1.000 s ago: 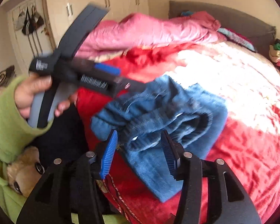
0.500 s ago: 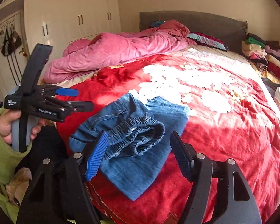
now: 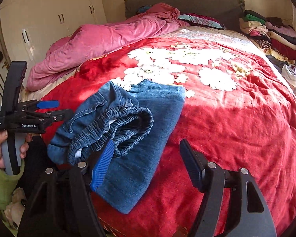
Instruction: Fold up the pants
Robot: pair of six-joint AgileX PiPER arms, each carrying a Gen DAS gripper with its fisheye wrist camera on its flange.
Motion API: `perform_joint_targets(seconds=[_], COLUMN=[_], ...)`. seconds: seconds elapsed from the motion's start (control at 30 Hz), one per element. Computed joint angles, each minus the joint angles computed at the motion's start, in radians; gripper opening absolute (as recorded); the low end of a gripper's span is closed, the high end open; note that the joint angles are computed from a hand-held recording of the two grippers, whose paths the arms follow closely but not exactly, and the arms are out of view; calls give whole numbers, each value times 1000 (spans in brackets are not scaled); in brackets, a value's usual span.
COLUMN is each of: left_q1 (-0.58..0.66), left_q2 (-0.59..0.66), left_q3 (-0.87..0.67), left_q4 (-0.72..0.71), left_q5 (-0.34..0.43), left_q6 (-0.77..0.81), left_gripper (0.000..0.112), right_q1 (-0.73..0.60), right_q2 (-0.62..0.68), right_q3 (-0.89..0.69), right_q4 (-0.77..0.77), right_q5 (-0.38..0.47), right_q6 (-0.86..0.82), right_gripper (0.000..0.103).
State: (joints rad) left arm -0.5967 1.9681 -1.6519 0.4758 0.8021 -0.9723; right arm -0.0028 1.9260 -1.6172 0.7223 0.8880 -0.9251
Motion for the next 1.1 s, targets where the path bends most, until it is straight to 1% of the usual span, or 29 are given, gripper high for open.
perform_joint_targets(seconds=[0.17,0.27,0.4,0.47,0.57,0.67,0.8,0.9,0.93,0.97,1.0,1.03,1.07,1.1], left_q1=[17,32,52,60,60,61,53,71,78,82,85,87,88,81], left_q2=[6,14,36,47,71,108,163,169,167,165,161,154,150,148], left_q3=[26,36,30,21,-11,-66,-148,-153,-145,-140,-129,-117,-109,-109], left_q4=[-44,-86,-146,-187,-214,-258,-257,-300,-318,-331,-343,-359,-381,-374], left_q5=[-59,-98,-135,-150,-145,-123,-78,-95,-112,-128,-150,-173,-192,-195], left_q6=[2,22,65,105,148,214,256,294,306,313,314,316,321,308], left_gripper=[93,93,93,93,93,93,93,89,85,83,77,68,63,59], right_q1=[5,-2,11,4,-3,-18,-11,-5,-3,-2,-1,-1,-1,3], right_q2=[47,80,114,149,210,271,304,326,333,335,336,340,334,323], right_q3=[-41,-72,-101,-140,-212,-282,-325,-352,-362,-364,-365,-370,-361,-344], right_q4=[-39,-13,-24,-3,14,66,80,87,91,96,106,121,130,138], right_q5=[6,46,48,82,150,228,248,255,256,256,259,274,276,267], right_q6=[87,91,129,149,186,209,209,212,212,208,196,182,170,153], right_gripper=[68,68,68,68,68,67,67,67,67,63,56,47,39,31])
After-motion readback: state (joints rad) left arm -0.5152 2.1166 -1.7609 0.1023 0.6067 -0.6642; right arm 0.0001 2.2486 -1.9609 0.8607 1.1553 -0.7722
